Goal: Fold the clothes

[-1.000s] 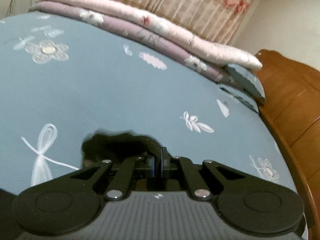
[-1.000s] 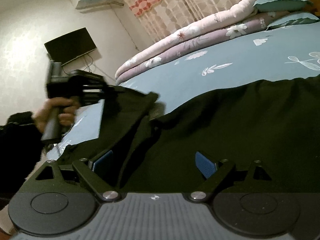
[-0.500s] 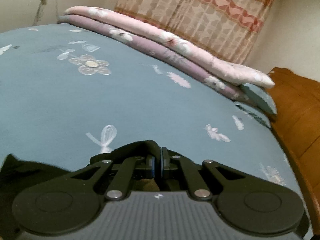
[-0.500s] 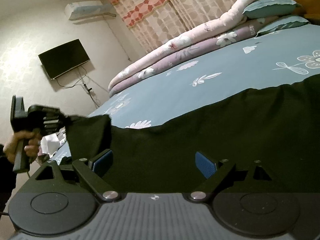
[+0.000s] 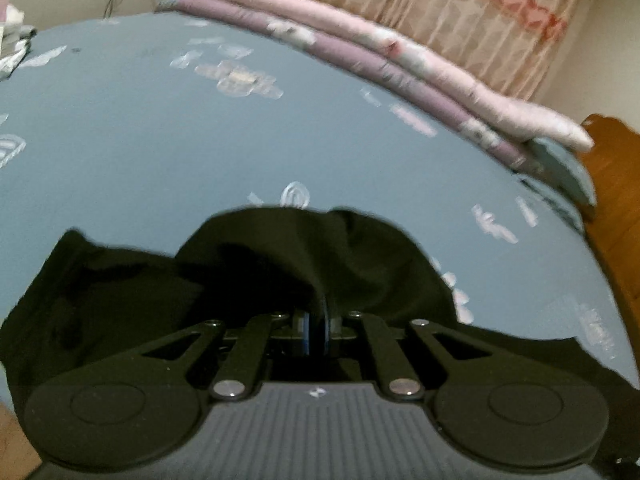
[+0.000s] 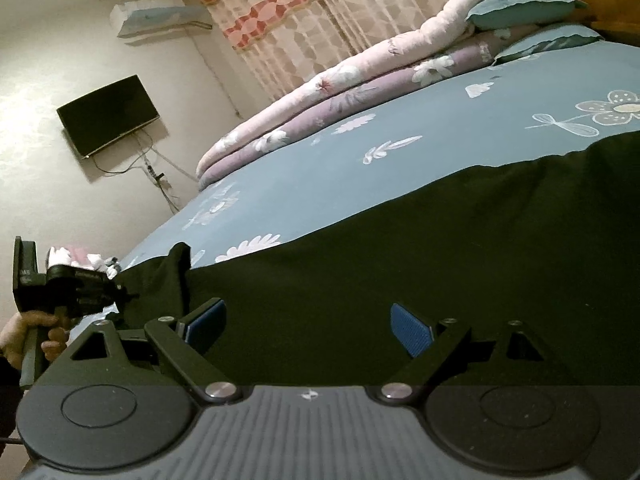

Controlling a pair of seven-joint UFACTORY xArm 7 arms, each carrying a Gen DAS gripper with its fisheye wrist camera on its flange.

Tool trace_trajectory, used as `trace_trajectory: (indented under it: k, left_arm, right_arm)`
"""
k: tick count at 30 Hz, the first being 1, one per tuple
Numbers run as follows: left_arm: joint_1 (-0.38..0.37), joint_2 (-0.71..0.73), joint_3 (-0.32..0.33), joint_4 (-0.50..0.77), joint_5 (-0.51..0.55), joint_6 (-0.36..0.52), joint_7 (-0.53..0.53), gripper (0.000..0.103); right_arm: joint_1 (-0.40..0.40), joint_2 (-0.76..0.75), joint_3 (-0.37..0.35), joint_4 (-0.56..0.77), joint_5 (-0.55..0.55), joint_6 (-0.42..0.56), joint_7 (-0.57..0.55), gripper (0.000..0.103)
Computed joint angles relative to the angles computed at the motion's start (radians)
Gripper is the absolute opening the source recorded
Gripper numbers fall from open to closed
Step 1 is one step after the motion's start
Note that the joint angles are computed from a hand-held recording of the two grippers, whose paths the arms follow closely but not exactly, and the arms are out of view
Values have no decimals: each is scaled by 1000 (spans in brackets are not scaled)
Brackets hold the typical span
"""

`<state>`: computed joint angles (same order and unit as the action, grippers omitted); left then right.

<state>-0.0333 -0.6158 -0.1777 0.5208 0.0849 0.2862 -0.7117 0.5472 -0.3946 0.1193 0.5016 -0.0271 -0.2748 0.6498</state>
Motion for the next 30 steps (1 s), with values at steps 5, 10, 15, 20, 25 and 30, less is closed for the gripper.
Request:
trace_trajectory:
  k: [5,10,15,20,25,30]
  left_arm:
    - [2,-5,-1,9,12,79,-5,11]
    - [-37,-71,27,20,4,183,48,17]
    - [-99,-147,37,39,-14,232,135,18]
    - [-269,-78,66,80,-91,120,318,32]
    - [-445,126,93,135,-186,-48,514,33]
    - [-498,253,73,136,-277,-129,557,33]
  right_arm:
    - [0,3,3,5,0,16,-3,93]
    - [-38,-11,41,1,20,16,-4,93]
    - [-228,-107,228,1,76,142,37,93]
    - [-428,-314,421,2,-2,436,164,95]
    - [-427,-381,444,0,-89,624,218,98]
    - [-442,-351,478,9,-198,644,257,103]
